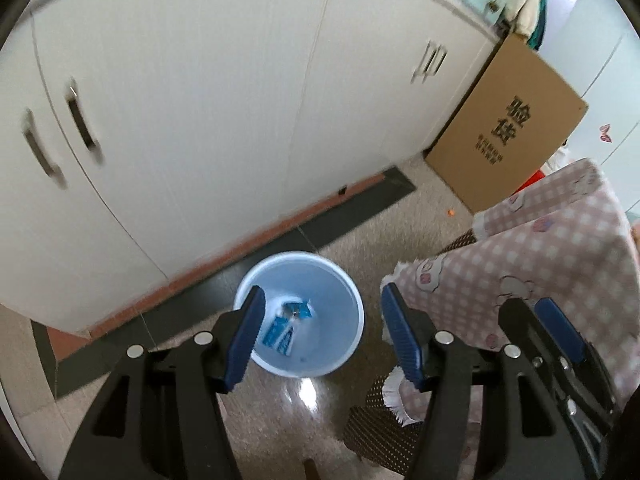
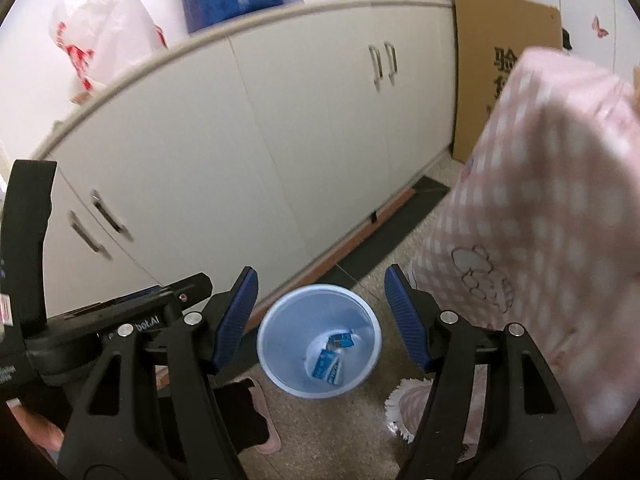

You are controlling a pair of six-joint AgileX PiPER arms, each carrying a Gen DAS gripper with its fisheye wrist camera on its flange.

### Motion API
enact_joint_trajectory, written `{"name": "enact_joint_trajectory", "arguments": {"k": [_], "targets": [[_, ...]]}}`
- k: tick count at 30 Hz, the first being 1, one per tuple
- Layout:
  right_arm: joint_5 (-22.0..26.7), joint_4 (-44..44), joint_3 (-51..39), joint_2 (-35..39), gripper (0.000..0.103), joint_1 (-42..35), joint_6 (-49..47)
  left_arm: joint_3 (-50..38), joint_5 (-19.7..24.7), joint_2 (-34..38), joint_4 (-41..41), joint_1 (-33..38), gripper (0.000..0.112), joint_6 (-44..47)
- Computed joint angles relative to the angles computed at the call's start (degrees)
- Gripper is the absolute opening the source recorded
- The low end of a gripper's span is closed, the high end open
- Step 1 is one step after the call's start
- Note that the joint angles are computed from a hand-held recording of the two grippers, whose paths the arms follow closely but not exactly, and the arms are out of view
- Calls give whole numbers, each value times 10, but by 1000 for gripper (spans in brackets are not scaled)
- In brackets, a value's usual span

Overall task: Collect trash
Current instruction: 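Grasp the dark wrapper with the left tool while the right tool grasps the red-white candy wrapper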

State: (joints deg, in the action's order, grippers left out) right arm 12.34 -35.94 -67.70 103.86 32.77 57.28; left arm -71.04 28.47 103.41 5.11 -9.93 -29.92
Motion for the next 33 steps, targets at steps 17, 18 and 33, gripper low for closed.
{"name": "enact_joint_trajectory", "arguments": {"k": [17,18,33], "targets": [[86,-84,142,-326,71,-35,74,-59,70,-147,202,-225,69,-160],[88,-48,150,-344,71,-58,34,-76,77,-136,204,-240,69,-157],[159,712,216,-421,71,-546,-823,-487,237,162,105,-390,69,23]]}}
